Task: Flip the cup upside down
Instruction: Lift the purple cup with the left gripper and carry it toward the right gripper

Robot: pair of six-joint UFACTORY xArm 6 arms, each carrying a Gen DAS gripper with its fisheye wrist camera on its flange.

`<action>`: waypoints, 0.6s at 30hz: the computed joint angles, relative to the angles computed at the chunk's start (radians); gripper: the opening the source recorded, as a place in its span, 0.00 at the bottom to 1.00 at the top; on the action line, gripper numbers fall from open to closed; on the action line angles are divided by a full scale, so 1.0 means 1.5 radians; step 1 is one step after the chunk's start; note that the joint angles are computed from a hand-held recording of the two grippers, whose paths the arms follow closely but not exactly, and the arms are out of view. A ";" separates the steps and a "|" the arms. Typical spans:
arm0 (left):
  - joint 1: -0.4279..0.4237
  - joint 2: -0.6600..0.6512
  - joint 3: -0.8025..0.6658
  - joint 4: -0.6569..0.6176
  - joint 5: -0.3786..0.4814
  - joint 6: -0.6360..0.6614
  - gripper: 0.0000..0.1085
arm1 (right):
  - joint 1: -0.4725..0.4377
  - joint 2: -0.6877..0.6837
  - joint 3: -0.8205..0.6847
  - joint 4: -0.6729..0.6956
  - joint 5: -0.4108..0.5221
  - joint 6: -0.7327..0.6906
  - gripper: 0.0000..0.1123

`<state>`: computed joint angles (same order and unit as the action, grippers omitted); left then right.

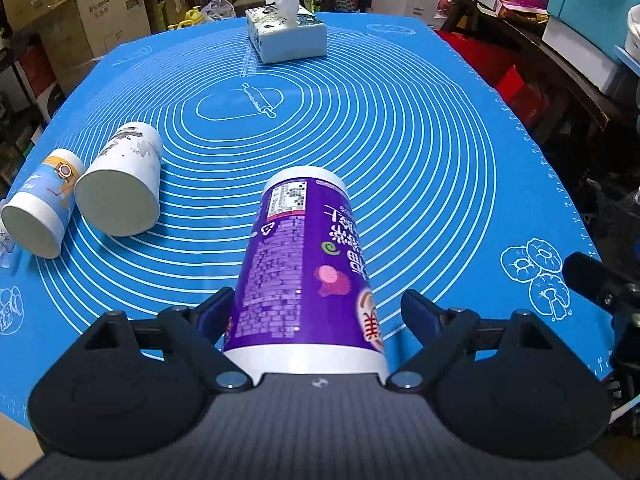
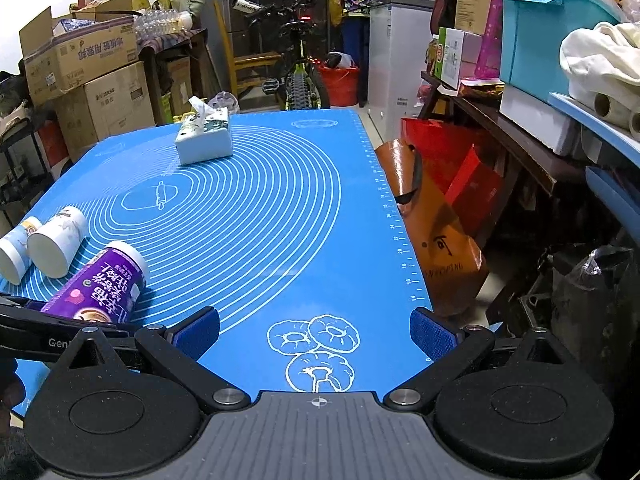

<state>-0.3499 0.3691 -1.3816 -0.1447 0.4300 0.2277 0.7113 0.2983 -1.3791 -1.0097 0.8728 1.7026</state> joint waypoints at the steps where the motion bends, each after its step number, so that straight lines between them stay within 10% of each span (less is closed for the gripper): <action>1: 0.000 -0.001 0.001 0.002 -0.002 0.001 0.82 | 0.000 0.000 0.000 -0.001 0.000 0.000 0.90; 18: 0.024 -0.088 0.073 -0.070 -0.045 0.082 0.85 | 0.007 0.005 -0.046 0.015 -0.009 -0.037 0.90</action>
